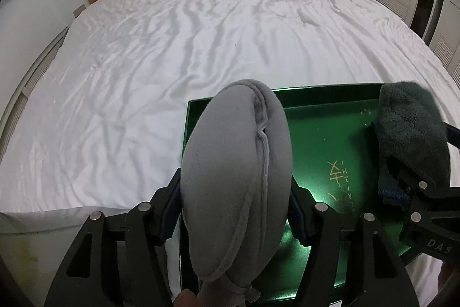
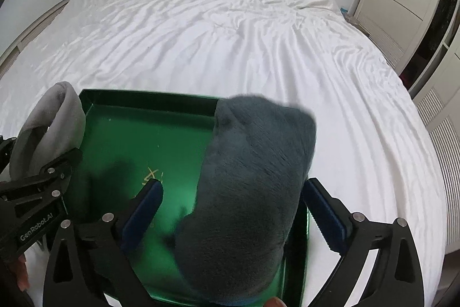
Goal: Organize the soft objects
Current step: 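Lower the green towel into the tray and open the right tool while the left tool lowers the mask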
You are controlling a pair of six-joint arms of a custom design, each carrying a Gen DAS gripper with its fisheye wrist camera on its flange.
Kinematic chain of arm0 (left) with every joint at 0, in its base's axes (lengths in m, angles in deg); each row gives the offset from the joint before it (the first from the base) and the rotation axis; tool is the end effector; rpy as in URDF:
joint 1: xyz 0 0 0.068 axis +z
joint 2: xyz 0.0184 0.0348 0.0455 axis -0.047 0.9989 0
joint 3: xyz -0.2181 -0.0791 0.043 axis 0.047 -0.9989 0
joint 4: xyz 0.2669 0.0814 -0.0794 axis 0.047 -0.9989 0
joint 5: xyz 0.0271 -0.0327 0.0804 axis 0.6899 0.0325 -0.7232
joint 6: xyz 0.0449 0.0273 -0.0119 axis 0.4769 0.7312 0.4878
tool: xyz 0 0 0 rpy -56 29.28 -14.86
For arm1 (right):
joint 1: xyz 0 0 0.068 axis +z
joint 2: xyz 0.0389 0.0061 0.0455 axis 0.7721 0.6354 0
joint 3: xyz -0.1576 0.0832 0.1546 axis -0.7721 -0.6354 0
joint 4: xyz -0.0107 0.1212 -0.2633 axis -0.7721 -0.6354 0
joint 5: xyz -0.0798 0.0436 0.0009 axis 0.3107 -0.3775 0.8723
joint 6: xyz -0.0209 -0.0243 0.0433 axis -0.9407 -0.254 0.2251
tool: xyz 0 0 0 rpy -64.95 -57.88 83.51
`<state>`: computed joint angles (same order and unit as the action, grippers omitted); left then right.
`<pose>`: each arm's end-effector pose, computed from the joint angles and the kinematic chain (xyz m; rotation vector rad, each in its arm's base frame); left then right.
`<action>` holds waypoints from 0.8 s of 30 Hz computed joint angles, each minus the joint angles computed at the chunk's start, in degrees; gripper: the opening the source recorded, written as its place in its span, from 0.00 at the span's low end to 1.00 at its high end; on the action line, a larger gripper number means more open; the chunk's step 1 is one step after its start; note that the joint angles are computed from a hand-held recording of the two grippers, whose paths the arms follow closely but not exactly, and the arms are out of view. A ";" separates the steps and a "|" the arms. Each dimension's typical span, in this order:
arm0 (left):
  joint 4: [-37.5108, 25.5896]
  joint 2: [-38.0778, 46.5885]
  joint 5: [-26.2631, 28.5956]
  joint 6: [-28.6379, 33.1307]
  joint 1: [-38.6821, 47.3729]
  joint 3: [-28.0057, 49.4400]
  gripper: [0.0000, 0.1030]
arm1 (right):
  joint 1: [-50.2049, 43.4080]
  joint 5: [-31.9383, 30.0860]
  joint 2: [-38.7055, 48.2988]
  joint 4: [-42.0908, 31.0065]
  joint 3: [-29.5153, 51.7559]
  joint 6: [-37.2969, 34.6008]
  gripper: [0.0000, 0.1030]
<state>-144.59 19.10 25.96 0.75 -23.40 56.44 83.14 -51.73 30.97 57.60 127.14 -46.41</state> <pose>0.1311 -0.0372 0.2312 -0.1116 2.5891 0.1901 0.2504 0.1521 0.1693 -0.4268 2.4784 0.0586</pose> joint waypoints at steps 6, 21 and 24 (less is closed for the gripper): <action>-0.81 -0.62 -0.34 0.16 0.20 0.83 0.56 | -0.21 -0.23 -1.89 -0.61 -0.29 -0.26 0.99; -4.14 0.52 -2.33 -5.03 -7.17 4.09 0.56 | 0.56 0.93 -10.44 -5.59 -2.40 0.05 0.99; -5.46 0.27 -2.60 -6.82 -10.03 4.95 0.57 | 0.85 1.77 -12.75 -7.23 -3.00 0.57 0.99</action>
<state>-150.05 19.37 23.37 -6.07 -33.43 61.39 83.99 -49.96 18.22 50.37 124.14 -45.84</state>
